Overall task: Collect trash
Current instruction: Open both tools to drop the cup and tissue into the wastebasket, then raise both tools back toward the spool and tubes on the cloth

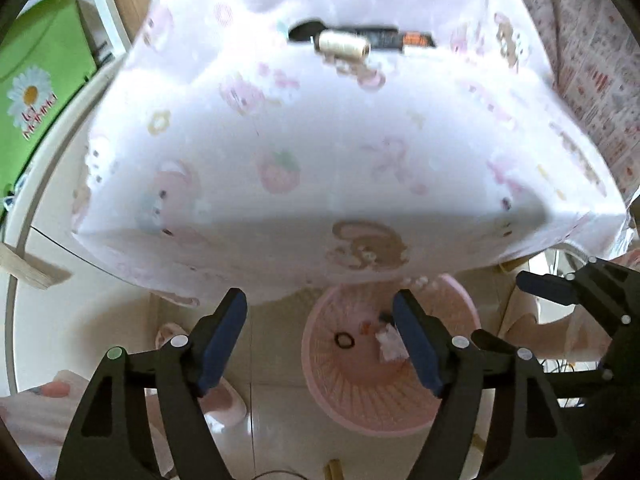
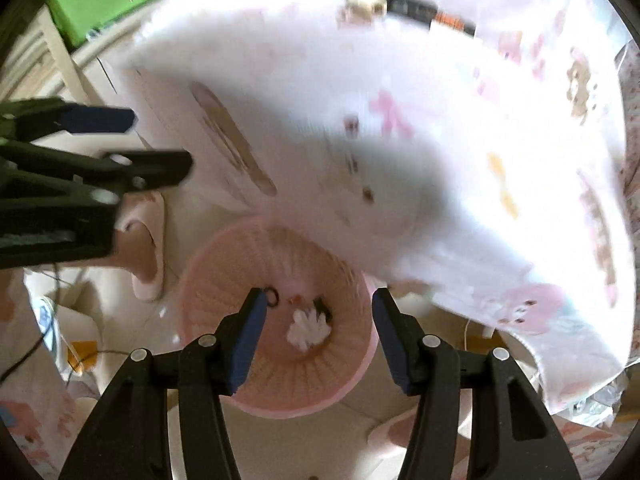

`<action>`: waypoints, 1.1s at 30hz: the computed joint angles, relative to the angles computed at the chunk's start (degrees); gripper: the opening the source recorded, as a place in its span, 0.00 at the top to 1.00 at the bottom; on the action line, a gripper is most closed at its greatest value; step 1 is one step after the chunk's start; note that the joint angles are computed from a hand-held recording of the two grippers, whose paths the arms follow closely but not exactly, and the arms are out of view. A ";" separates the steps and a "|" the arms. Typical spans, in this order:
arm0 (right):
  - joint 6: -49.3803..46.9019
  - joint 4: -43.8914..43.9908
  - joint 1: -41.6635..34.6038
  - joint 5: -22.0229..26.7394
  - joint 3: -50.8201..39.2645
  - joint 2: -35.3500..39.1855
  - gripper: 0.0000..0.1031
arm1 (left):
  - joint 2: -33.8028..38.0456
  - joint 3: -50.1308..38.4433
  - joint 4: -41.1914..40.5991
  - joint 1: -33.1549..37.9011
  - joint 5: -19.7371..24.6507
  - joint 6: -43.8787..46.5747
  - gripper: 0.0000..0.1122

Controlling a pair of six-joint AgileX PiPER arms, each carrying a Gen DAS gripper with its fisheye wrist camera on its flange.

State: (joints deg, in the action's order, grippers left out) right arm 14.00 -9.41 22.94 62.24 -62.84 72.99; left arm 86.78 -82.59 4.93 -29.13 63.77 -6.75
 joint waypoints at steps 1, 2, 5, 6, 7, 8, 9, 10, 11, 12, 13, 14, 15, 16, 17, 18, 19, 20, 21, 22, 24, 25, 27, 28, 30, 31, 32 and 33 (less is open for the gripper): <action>3.31 -3.14 1.60 0.56 -0.43 -1.31 0.44 | -1.29 0.65 0.56 -0.33 -1.16 -0.54 0.37; 7.99 -7.29 4.00 1.47 -0.83 -2.69 0.44 | -2.60 1.33 1.88 -1.19 -2.15 -1.74 0.43; 13.78 -11.92 7.18 2.37 -2.28 -6.77 0.44 | -5.23 1.91 6.84 -3.21 -4.47 -5.13 0.46; 14.68 -12.65 7.43 2.37 -2.64 -7.73 0.44 | -5.59 1.69 7.67 -3.40 -4.73 -5.90 0.46; 15.71 -13.64 7.65 2.28 -3.00 -8.64 0.44 | -5.94 1.50 7.81 -3.27 -5.02 -6.25 0.46; 17.25 -15.32 8.00 2.29 -3.54 -9.54 0.44 | -6.48 1.57 7.59 -2.92 -5.53 -6.43 0.46; 18.43 -16.49 8.30 2.71 -4.08 -9.91 0.44 | -7.12 1.83 7.15 -2.36 -6.07 -6.38 0.46; 18.97 -17.02 7.86 2.82 -4.93 -10.13 0.44 | -7.69 1.93 7.43 -2.23 -6.89 -7.24 0.46; 19.59 -17.34 7.84 2.65 -5.19 -10.38 0.44 | -7.90 1.50 9.08 -2.60 -7.60 -9.15 0.47; 21.15 -19.36 7.97 3.39 -5.99 -10.22 0.44 | -8.60 1.84 12.80 -3.62 -8.92 -12.95 0.48; 24.49 -23.66 9.15 5.05 -6.76 -9.71 0.44 | -8.99 2.04 15.58 -4.30 -10.15 -15.68 0.49; 26.33 -26.85 9.69 6.23 -7.43 -9.24 0.44 | -8.53 1.03 16.63 -4.35 -10.91 -16.30 0.49; 25.88 -27.74 9.44 5.99 -8.15 -8.64 0.44 | -7.87 -0.95 15.98 -3.81 -11.33 -14.63 0.47; 23.13 -26.46 7.24 4.61 -9.26 -8.01 0.45 | -7.01 -3.09 14.81 -3.05 -11.50 -12.22 0.45; 19.07 -24.71 4.43 3.82 -11.79 -6.85 0.47 | -5.92 -5.75 14.34 -2.59 -11.19 -10.43 0.38; 16.82 -23.72 2.53 3.25 -13.64 -6.19 0.49 | -5.16 -8.08 14.51 -2.26 -10.81 -9.47 0.31; 14.22 -22.00 0.03 2.14 -16.11 -5.50 0.49 | -3.91 -10.93 14.49 -1.84 -10.75 -8.55 0.29; 11.98 -20.14 -2.29 0.88 -18.00 -4.75 0.49 | -2.60 -13.86 13.81 -1.26 -10.91 -7.38 0.25; 9.02 -17.67 -5.03 -0.22 -21.03 -3.51 0.49 | -1.32 -16.80 13.30 -0.74 -10.78 -6.49 0.23; 6.28 -15.37 -7.58 -1.02 -24.10 -2.13 0.49 | 0.38 -20.40 13.16 -0.43 -10.27 -5.92 0.22; 3.18 -12.27 -11.31 -2.01 -28.97 0.21 0.49 | 3.88 -27.39 12.64 0.15 -8.99 -4.49 0.18; 1.52 -10.16 -13.38 -2.52 -31.78 1.77 0.49 | 5.10 -29.86 12.64 0.41 -8.67 -4.08 0.18; -0.78 -7.09 -16.46 -2.68 -35.37 3.73 0.49 | 7.91 -34.71 12.18 0.92 -8.25 -3.17 0.18; -1.84 -5.52 -17.98 -2.88 -36.95 4.92 0.49 | 9.11 -36.66 11.38 1.40 -7.87 -2.76 0.18; -3.26 -3.44 -20.20 -3.28 -38.57 6.73 0.49 | 11.86 -40.98 9.20 2.45 -5.64 -2.42 0.17; -3.77 -2.59 -21.29 -3.73 -38.28 7.21 0.49 | 13.26 -43.00 7.71 3.14 -4.14 -2.24 0.17; -3.97 -1.76 -22.33 -3.70 -38.12 7.97 0.49 | 13.98 -43.47 7.08 3.56 -3.53 -2.75 0.17; -4.34 -0.67 -23.34 -3.72 -37.65 8.32 0.49 | 14.24 -42.96 6.82 3.93 -3.65 -3.30 0.17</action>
State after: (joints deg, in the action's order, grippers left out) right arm 9.66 -10.08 -0.40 58.52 -100.48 81.31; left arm 101.02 -125.55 11.75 -25.20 60.12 -10.05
